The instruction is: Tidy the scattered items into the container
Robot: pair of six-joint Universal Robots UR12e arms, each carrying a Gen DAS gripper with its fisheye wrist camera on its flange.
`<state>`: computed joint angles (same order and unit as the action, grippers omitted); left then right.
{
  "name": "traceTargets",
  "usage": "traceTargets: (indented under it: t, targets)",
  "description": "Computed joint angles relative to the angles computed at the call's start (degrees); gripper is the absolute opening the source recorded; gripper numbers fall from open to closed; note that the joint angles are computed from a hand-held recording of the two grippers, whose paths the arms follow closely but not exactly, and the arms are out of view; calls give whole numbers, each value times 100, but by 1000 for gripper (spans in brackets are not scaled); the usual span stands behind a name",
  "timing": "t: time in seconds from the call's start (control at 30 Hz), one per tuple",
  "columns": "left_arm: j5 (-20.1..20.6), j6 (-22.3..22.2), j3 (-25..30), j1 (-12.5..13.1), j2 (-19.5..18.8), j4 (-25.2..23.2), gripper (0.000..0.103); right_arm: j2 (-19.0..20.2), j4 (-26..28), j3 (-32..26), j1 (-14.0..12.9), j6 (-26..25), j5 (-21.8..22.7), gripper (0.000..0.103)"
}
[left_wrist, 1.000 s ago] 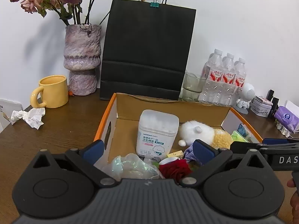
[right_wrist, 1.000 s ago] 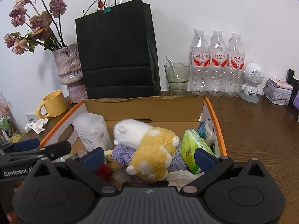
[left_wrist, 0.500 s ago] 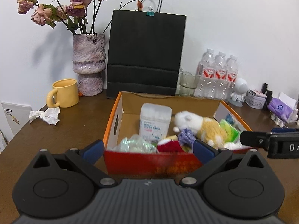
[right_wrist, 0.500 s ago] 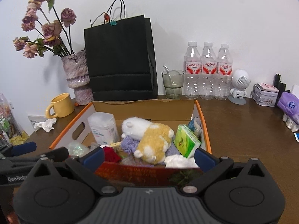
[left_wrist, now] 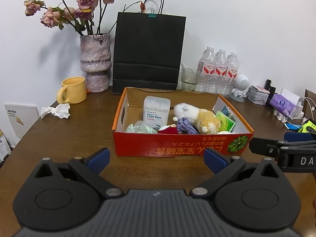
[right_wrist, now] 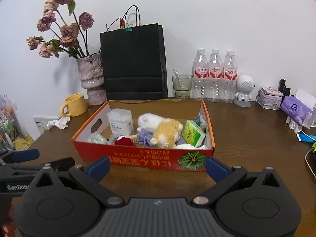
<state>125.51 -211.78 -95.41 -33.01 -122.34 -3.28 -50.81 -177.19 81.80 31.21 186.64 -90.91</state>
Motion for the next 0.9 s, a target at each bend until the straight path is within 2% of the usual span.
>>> traceTargets:
  t: [0.2,0.9]
  targets:
    - [-169,-96,-141,-30,133,-87,103,-135,-118,237,53,38,-87,103]
    - [-66,-120,-214,-135,181,-63,103,-286,-223,481,114,28,-255,103]
